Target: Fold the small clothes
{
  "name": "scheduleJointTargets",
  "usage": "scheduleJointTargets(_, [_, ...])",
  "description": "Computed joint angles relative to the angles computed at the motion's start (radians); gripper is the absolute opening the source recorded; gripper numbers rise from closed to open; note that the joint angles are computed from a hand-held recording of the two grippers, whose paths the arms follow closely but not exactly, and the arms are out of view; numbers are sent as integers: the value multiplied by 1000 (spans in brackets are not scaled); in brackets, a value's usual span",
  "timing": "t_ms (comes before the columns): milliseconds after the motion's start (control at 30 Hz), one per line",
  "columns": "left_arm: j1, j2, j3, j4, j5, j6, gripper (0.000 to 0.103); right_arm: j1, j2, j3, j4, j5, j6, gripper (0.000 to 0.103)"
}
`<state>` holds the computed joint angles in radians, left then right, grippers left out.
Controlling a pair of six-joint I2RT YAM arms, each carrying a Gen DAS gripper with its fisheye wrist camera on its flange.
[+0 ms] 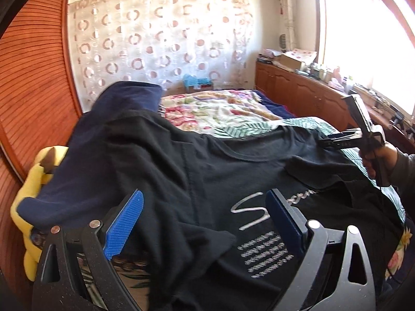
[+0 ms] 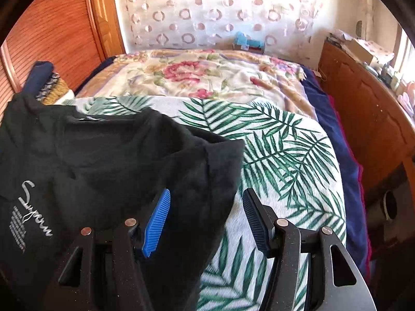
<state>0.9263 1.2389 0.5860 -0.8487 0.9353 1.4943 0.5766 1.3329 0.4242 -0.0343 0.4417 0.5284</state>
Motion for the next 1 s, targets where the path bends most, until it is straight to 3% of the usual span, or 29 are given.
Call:
scheduleJointTargets(33, [-4, 2, 4, 19, 0, -25, 96, -17, -25, -12, 4, -16, -30, 25])
scheduleJointTargets(100, [-13, 7, 17, 59, -1, -77, 96, -3, -36, -2, -17, 41, -49, 3])
scheduleJointTargets(167, [-31, 21, 40, 121, -3, -152, 96, -11, -100, -24, -48, 98, -38, 4])
scheduleJointTargets(267, [-79, 54, 83, 190, -22, -251, 96, -42, -61, -29, -17, 61, -46, 4])
scheduleJointTargets(433, [-187, 104, 130, 344, -117, -422, 81, -51, -36, -59, 58, 62, -63, 4])
scheduleJointTargets(467, [-208, 122, 147, 357, -139, -442, 73, -56, -37, -68, 76, 54, -65, 4])
scheduleJointTargets(600, [-270, 195, 208, 386, -217, -506, 59, -104, -56, -99, 124, -6, -88, 4])
scheduleJointTargets(833, [-353, 270, 269, 383, -322, -551, 59, -73, -88, -96, 68, 34, -76, 5])
scheduleJointTargets(967, [-362, 291, 291, 346, -319, -547, 59, -73, -84, -96, 73, 33, -75, 5])
scheduleJointTargets(1000, [-360, 285, 287, 344, -310, -540, 51, -77, -87, -98, 75, 29, -76, 5])
